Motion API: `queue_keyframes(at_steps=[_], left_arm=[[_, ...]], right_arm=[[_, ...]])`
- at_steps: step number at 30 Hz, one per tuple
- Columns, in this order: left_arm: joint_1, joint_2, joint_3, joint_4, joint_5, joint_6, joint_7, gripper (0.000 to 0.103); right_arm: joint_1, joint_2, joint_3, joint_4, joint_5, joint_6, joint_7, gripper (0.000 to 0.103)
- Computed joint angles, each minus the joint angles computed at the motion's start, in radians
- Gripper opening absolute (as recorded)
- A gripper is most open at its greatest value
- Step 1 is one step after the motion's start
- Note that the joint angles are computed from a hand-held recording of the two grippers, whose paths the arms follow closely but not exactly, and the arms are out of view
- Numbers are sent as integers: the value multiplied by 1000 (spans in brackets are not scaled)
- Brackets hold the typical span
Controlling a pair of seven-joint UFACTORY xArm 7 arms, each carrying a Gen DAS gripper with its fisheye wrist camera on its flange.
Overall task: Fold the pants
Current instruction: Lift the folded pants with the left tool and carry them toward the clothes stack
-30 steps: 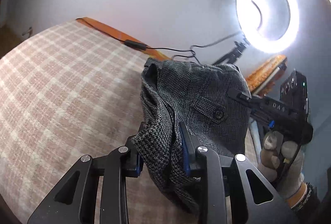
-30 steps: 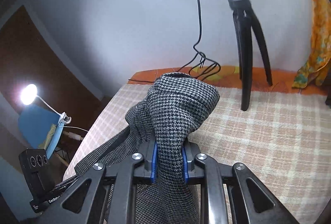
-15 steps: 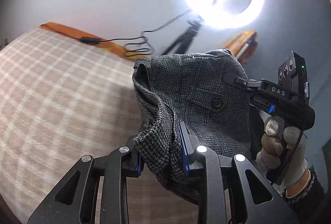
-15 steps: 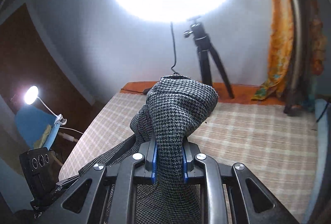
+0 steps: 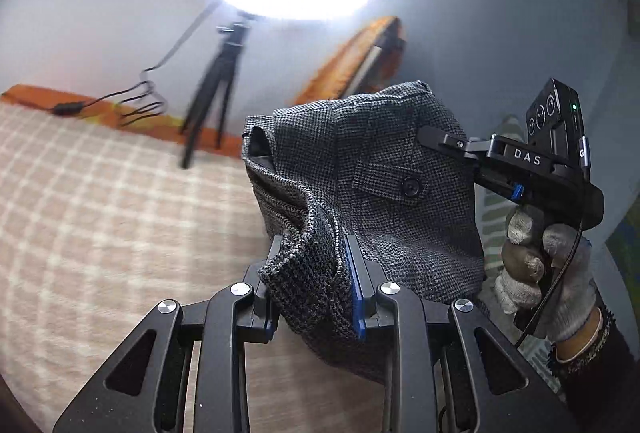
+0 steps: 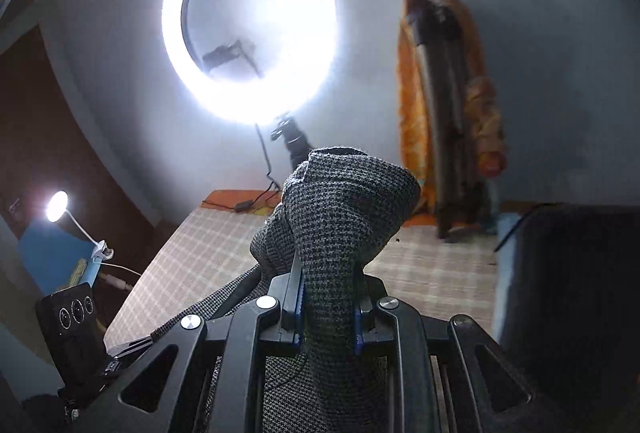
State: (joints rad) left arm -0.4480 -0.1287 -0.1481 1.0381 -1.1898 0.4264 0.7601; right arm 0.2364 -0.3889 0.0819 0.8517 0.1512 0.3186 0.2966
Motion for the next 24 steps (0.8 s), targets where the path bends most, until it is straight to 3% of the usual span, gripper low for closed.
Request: queue_keyframes(at_steps=[16,24], left_arm=[[-116,245,-174,284,143,-144,-114,25],[-152,397,-249,408,343,-241,-261,25]], right_arm=[[-141,-280,-163,-81,-19,181,-193,16],[-171,-294,-289,-81,49,184,-356,16]])
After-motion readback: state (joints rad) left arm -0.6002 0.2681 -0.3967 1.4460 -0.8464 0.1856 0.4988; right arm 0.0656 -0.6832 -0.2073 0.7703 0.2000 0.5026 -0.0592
